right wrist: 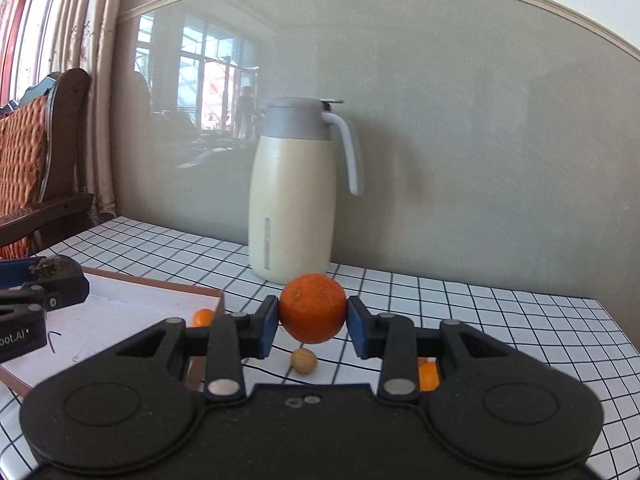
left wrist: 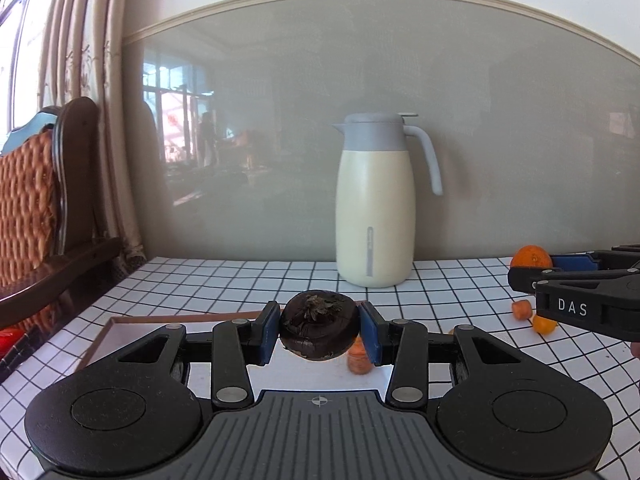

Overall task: Organize fruits
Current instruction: 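Carry the mangosteen and orange over the open white box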

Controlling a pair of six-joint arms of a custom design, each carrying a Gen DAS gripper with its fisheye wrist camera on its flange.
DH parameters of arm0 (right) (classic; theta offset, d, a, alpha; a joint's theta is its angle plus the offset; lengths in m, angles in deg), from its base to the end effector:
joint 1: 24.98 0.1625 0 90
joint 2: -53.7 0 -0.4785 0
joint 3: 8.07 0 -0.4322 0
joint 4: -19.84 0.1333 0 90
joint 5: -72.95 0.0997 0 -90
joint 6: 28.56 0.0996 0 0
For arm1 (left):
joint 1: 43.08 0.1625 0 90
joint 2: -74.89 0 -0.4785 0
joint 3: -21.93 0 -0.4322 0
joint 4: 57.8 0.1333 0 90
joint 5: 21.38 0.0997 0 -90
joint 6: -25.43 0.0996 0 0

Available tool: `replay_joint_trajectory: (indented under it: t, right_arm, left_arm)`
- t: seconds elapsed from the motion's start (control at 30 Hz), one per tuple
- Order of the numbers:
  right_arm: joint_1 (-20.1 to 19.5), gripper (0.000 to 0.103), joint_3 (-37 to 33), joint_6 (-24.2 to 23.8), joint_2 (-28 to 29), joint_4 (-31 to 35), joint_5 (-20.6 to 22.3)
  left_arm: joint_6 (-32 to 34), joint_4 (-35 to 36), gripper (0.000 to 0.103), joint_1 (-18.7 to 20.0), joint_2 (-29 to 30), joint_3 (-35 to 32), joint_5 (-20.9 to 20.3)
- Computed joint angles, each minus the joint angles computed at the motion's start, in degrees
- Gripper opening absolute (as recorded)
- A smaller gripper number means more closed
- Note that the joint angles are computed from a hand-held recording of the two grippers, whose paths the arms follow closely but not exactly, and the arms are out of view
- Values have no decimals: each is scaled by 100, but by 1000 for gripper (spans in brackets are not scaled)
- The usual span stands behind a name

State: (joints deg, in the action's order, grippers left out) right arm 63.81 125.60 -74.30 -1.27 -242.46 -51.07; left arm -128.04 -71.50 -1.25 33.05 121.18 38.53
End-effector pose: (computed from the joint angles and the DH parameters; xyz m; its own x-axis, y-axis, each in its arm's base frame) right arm 0.0684 -0.4370 0.2352 -0.5692 0.4468 0.6902 -0.5859 0.3685 -0.7217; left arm -0.3120 -0.5251 -0.0141 -0.5279 0.5664 -0.6328 0.8390 0.2323 -0.4920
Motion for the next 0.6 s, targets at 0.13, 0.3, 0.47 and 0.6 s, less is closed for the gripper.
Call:
replay_joint_trajectory:
  t: [0.13,0.3,0.47,0.6]
  right_arm:
    - [121,28,-108,-15,99,66,42]
    - [250,28,-231,-93,249,143,95]
    - [362,28,-362,-106,387,228,141]
    - [432,28,-476,-128,480,350,158]
  left_arm:
    - [25,-33,43,81,-100,45,-69]
    - [108,-139,43,186,-213,88,-125]
    - [170,-155,43,269,-297,112,-176]
    - [212,-166,43,339,-371,134,-203]
